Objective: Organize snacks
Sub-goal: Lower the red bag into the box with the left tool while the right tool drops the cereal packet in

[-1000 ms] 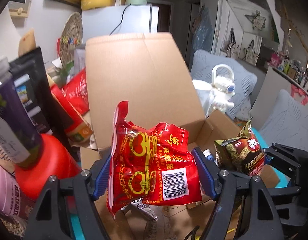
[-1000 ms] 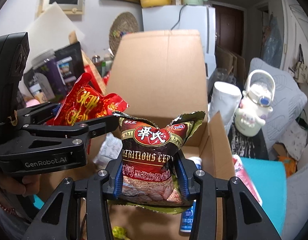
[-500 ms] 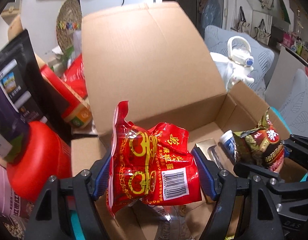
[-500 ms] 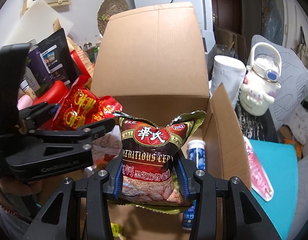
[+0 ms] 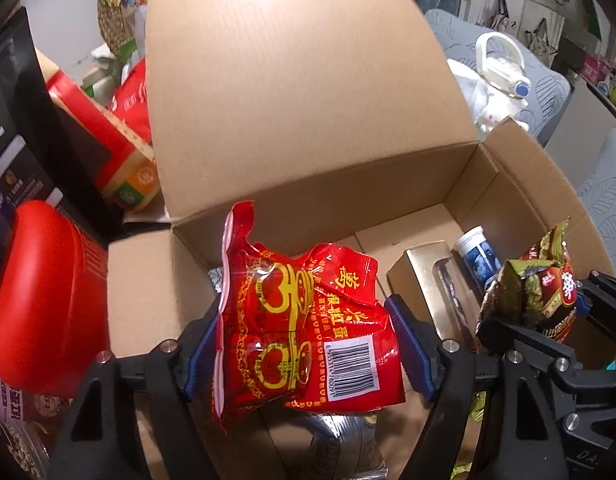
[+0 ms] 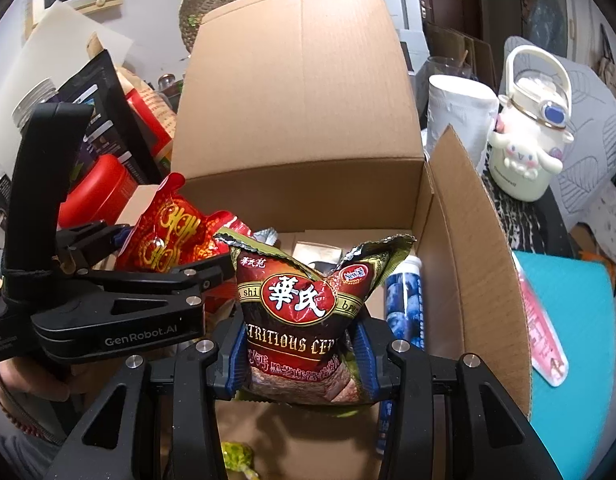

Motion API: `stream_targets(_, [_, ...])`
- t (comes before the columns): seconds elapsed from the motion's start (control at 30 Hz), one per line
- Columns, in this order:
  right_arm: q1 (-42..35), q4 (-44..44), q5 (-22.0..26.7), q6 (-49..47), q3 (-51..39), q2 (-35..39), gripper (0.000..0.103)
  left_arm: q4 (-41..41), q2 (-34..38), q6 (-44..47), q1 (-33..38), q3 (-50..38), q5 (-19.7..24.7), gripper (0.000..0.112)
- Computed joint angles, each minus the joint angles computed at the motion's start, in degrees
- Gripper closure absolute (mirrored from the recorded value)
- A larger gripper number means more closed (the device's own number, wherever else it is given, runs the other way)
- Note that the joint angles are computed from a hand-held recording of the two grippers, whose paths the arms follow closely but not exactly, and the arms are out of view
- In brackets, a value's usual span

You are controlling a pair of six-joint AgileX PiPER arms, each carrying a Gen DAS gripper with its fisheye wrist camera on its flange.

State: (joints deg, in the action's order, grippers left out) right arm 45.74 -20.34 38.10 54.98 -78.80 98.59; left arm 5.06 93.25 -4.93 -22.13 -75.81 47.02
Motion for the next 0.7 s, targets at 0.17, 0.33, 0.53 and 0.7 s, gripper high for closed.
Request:
stream_targets(0.17, [-1.72, 3.45, -1.27, -1.85, 0.17, 0.53, 0.052, 3.22, 0.93, -2.82, -1.75, -0.75, 1.02, 0.034])
stream_targets(0.33, [-0.83, 1.39, -0.77, -0.19, 0.03, 0.17, 0.049, 3.7, 0.6, -3.48, -2.09, -0.57, 1.02, 0.033])
stream_targets(0.53, [0.88, -3.18, 0.53, 3.32, -0.06, -1.32, 0.048, 5.39, -2.44, -4.89, -2.83, 1.34, -0.74, 0.033])
stream_targets(0.7, [2.05, -5.83, 0.19, 5.9, 1.27, -3.84, 0.048, 6.26, -7.43, -5.74, -4.31, 4.01, -3.11, 0.033])
